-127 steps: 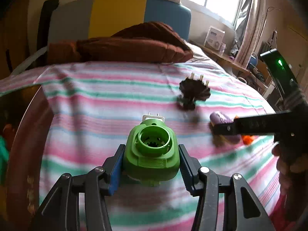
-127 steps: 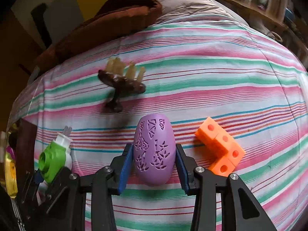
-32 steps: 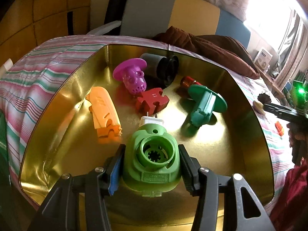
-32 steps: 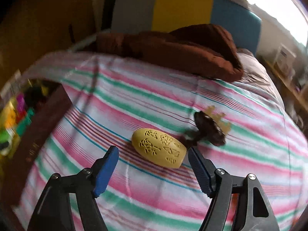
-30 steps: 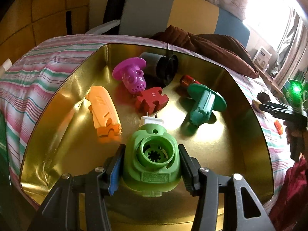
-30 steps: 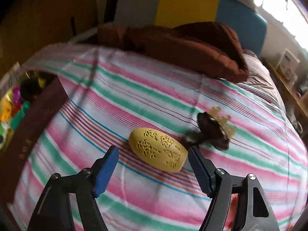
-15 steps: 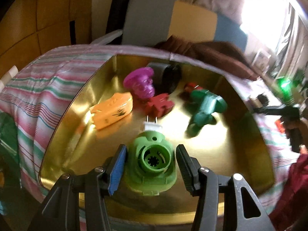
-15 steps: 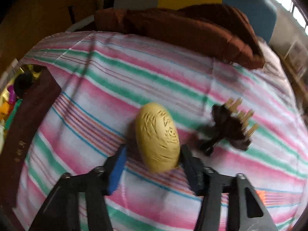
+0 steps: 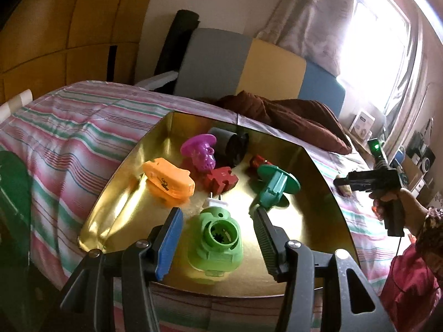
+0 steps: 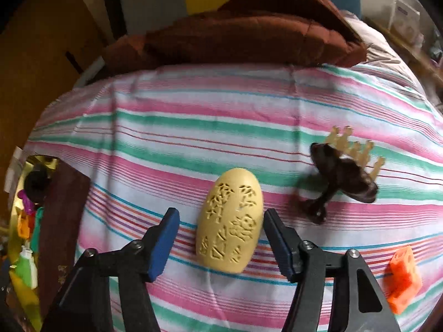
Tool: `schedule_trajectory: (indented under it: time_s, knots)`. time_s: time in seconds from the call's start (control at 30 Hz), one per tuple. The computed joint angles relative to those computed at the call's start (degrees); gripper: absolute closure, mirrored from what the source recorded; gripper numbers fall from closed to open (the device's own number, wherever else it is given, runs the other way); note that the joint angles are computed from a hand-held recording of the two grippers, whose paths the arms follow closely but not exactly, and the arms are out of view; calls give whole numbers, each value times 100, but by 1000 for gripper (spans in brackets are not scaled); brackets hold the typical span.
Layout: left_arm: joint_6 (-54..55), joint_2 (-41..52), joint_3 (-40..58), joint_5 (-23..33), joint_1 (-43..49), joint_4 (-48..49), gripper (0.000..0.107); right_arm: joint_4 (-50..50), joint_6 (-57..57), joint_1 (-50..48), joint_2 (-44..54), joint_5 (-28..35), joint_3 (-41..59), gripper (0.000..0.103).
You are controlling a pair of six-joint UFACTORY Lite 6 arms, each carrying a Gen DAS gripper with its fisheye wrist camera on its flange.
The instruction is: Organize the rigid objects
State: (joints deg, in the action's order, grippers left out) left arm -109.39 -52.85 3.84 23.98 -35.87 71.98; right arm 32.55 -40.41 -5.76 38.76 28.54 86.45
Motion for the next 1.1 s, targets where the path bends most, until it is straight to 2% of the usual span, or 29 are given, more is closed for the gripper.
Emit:
schedule_trajectory:
  time_s: [0.1, 0.23, 0.3, 0.57, 0.7, 0.83, 0.93, 1.1]
  knots:
    - [123, -387, -151, 213, -28, -216, 54, -874, 695, 269, -172, -513, -285, 59]
    - [570, -876, -263, 245, 126, -729, 54, -1158, 1073, 356, -404, -704, -608, 59]
    - [547, -875, -254, 223, 94, -733, 54, -878, 869, 320, -599, -759, -888, 59]
    - [-97, -671, -159, 690, -745, -381, 54, 1262, -1293, 33, -1504, -542, -2004, 59]
    - [-306, -585, -116, 848, -989, -308, 54, 1827, -1830, 8, -2058, -394, -2489, 59]
    - [-318, -646, -90, 1012, -1098, -419, 54, 2041, -1898, 163, -2603, -131, -2749, 59]
    - [-258, -795, -63, 1349, -1229, -549, 54, 2179, -1929, 363, -3256, 106, -3148, 59]
    - [249, -1112, -74, 1369, -872, -957, 54, 2085, -1490, 1296, -4038, 285, -3549, 59]
